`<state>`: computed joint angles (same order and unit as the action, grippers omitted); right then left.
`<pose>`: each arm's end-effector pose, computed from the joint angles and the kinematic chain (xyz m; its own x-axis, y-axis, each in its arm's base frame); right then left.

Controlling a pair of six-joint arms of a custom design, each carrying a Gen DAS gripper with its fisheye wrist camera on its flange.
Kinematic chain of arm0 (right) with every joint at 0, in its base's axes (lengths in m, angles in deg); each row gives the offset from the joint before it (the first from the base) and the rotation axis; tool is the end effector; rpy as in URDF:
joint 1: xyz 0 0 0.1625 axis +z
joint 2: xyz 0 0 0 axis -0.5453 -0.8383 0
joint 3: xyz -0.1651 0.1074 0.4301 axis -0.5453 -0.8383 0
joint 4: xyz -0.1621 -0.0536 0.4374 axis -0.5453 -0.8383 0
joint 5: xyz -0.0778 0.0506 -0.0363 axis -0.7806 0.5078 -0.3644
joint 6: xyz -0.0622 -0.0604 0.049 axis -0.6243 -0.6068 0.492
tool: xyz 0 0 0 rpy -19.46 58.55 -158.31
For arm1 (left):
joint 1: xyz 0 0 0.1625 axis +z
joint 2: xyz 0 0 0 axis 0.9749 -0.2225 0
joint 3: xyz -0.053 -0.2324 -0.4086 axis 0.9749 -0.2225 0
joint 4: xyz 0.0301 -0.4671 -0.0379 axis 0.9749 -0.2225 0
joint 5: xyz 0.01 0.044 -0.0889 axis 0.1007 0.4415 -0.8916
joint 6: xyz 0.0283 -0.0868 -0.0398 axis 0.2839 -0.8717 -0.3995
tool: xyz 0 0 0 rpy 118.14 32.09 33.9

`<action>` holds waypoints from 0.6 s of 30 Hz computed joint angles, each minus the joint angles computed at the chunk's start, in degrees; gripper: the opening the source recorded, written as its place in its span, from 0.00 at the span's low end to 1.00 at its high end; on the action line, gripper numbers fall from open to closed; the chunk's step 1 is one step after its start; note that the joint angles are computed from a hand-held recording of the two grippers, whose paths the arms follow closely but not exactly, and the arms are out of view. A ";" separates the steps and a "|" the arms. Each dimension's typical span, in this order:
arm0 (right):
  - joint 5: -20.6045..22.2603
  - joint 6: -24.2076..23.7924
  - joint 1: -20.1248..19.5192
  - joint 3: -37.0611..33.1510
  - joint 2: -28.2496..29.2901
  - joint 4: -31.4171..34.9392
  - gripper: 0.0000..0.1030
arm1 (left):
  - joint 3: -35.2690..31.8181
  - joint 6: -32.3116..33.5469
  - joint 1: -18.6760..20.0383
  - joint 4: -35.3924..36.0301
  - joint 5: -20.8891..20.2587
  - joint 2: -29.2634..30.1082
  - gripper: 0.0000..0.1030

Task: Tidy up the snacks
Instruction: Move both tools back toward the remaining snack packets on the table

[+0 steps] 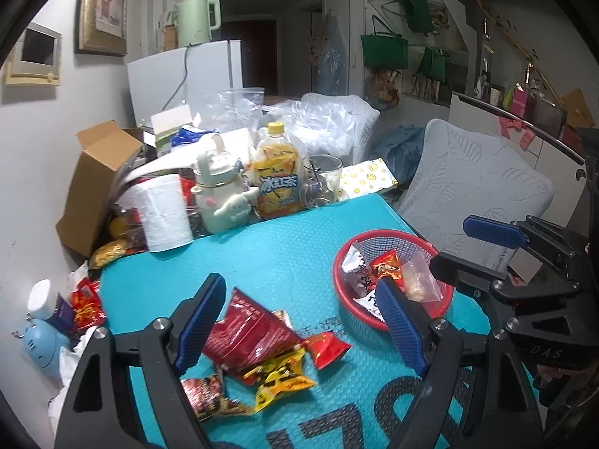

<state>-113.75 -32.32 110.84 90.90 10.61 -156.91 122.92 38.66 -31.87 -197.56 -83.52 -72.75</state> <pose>-0.0288 -0.8306 0.3313 -0.5226 -0.7059 0.4780 -0.8523 0.4186 -0.3136 -0.4192 -0.7442 -0.0809 -0.6913 -0.1830 -0.6990 0.4920 0.5892 -0.6409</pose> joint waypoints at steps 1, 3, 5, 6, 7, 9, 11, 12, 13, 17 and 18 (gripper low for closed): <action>0.60 -0.46 0.00 1.15 -0.68 -0.37 0.64 | 0.73 -0.56 -0.23 0.00 0.50 -0.34 0.79; 1.40 -1.15 -0.02 2.80 -1.72 -0.76 0.65 | 2.73 -1.48 -0.69 -0.63 1.40 -1.26 0.79; 2.04 -1.68 -0.06 4.34 -2.72 -0.98 0.68 | 4.69 -3.00 -1.09 -0.57 2.27 -2.26 0.79; 2.34 -1.97 -0.09 5.05 -3.16 -1.03 0.71 | 5.67 -4.02 -1.33 -0.29 2.78 -2.75 0.79; 2.77 -2.33 -0.13 5.99 -3.68 -1.16 0.73 | 6.48 -4.65 -1.52 -0.24 3.08 -3.14 0.79; 3.37 -2.87 -0.31 7.45 -4.59 -1.18 0.73 | 8.78 -5.98 -2.06 -0.54 4.14 -4.14 0.79; 3.66 -3.20 -0.30 8.66 -5.29 -0.93 0.74 | 10.74 -7.78 -2.49 -0.05 5.04 -5.04 0.79; 3.87 -3.43 -0.33 9.29 -5.66 -0.65 0.74 | 11.84 -8.88 -2.69 0.26 5.39 -5.54 0.79; 4.07 -3.65 -0.36 9.83 -5.97 -0.43 0.75 | 12.83 -9.90 -2.85 0.54 5.66 -6.01 0.79; 4.12 -4.59 -0.26 11.74 -6.65 0.24 0.76 | 16.96 -15.38 -3.37 3.07 6.42 -8.14 0.79; 3.98 -4.79 -0.17 12.13 -6.72 0.55 0.76 | 17.98 -16.70 -3.46 3.65 6.47 -8.63 0.79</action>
